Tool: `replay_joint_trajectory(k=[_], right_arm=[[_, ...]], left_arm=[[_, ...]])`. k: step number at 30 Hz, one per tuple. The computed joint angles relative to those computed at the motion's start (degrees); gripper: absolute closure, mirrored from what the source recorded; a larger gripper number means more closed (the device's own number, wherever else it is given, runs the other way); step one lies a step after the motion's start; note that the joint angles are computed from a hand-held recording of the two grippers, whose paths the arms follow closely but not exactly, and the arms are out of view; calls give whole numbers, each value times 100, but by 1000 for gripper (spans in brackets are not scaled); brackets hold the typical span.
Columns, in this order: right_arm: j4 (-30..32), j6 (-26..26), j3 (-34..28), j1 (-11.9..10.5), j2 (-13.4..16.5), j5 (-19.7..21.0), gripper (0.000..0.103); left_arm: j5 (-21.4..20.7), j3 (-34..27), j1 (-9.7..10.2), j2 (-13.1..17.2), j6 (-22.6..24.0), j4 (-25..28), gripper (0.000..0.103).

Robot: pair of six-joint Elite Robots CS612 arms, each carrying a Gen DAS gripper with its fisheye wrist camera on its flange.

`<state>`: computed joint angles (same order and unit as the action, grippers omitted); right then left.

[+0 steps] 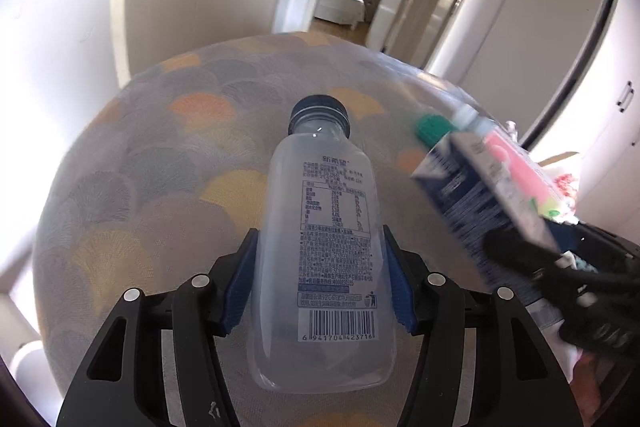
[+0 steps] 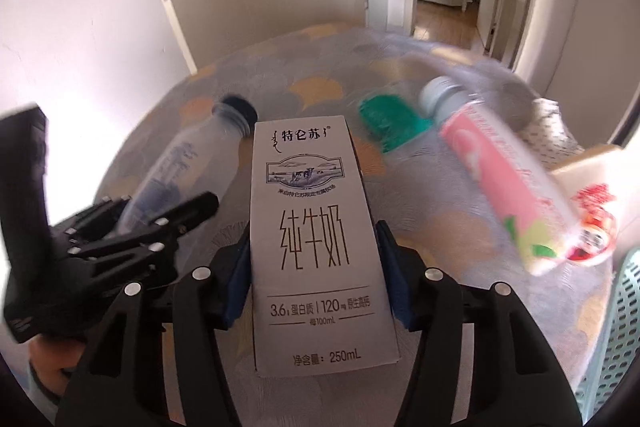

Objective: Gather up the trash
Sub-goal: 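Carry both items over the blue basket and open both tools to drop them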

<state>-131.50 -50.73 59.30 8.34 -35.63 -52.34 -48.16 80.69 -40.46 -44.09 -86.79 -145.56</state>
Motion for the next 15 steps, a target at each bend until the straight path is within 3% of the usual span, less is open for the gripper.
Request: replay_joint_trajectory(k=[4,11,15], right_arm=[[-396,407,92,-219,-92,220,50],[-951,1574,-69,-629,-6,626,50],[-1174,2205,-291,-804,129,533,50]], left_arm=[[-135,75,-20,78,500,-1326,48],[-21,-569,-111,292,1761,-1747,49],[-27,-1158,-134,522,2502,-1718,49]])
